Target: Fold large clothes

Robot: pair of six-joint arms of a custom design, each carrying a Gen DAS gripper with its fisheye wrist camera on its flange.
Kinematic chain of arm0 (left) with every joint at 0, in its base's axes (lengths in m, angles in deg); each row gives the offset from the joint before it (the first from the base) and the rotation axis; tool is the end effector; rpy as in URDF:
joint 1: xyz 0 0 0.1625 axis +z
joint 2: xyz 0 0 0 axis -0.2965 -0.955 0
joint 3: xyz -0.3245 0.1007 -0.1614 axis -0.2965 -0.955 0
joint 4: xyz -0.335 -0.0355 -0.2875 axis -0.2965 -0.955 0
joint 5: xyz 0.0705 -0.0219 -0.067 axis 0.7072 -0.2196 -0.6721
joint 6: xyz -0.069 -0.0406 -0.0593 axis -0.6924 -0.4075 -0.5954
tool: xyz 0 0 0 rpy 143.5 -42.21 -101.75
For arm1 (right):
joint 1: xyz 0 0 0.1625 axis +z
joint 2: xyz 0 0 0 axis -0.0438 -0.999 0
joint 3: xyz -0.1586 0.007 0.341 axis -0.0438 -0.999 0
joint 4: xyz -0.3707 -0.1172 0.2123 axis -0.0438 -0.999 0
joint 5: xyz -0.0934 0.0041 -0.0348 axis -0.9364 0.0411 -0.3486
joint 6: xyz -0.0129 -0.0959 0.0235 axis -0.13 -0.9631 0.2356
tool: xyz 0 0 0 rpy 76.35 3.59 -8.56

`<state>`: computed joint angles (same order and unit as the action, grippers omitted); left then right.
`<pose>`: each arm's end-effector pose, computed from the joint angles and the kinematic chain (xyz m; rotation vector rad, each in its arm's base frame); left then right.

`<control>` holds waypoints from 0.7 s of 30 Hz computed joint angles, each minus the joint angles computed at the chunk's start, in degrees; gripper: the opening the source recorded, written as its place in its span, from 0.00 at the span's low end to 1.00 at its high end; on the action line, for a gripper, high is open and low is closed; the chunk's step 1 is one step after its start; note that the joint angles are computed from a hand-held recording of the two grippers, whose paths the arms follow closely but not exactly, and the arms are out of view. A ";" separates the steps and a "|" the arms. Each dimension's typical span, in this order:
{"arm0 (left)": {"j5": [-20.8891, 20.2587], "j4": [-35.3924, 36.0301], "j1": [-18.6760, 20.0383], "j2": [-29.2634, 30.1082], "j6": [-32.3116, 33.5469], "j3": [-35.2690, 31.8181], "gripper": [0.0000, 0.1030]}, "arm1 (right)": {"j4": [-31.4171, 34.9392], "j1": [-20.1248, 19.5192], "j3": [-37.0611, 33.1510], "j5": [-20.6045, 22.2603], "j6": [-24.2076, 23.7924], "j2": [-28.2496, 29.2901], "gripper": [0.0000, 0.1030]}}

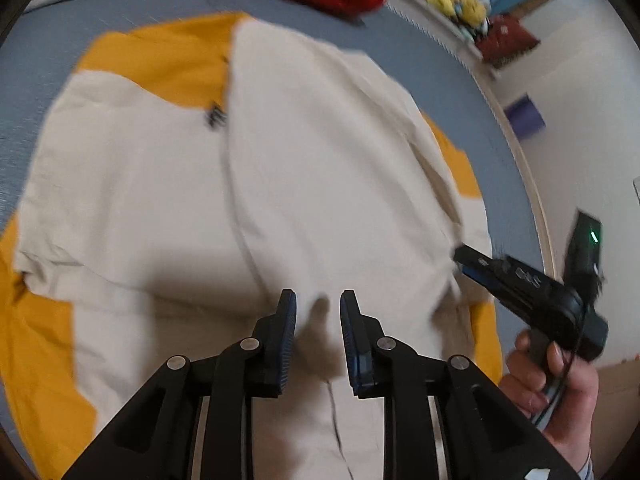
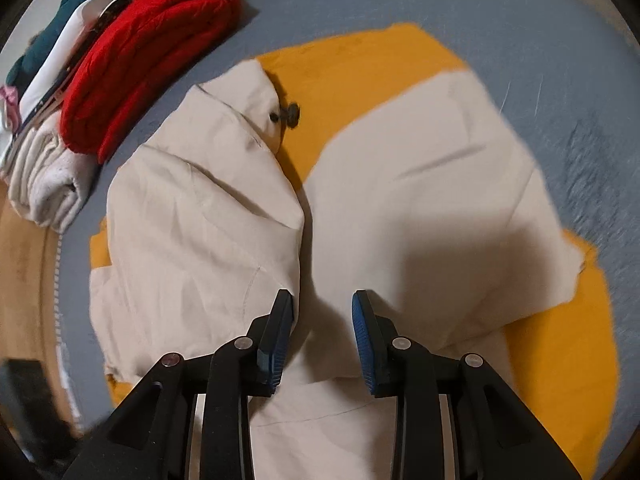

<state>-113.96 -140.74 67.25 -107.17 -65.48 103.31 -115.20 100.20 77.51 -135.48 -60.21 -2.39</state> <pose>-0.1760 -0.4936 0.1946 -0.0911 2.7649 -0.6034 0.1571 -0.5499 0.1645 -0.0653 -2.5975 0.5273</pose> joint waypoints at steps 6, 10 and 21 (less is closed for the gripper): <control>0.38 -1.60 2.09 -3.52 -4.41 2.83 0.19 | -10.96 2.95 2.10 3.46 -7.94 -0.20 0.32; 1.37 -0.67 1.56 -5.85 -4.12 3.43 0.19 | -4.43 2.28 1.68 8.86 -8.27 0.51 0.33; 15.07 1.62 -5.14 -16.89 9.46 7.76 0.19 | -11.66 7.16 2.08 -3.37 -18.78 1.16 0.33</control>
<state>-98.89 -139.12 62.11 -124.06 -56.02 111.07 -126.86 107.35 79.59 -138.85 -78.99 -1.23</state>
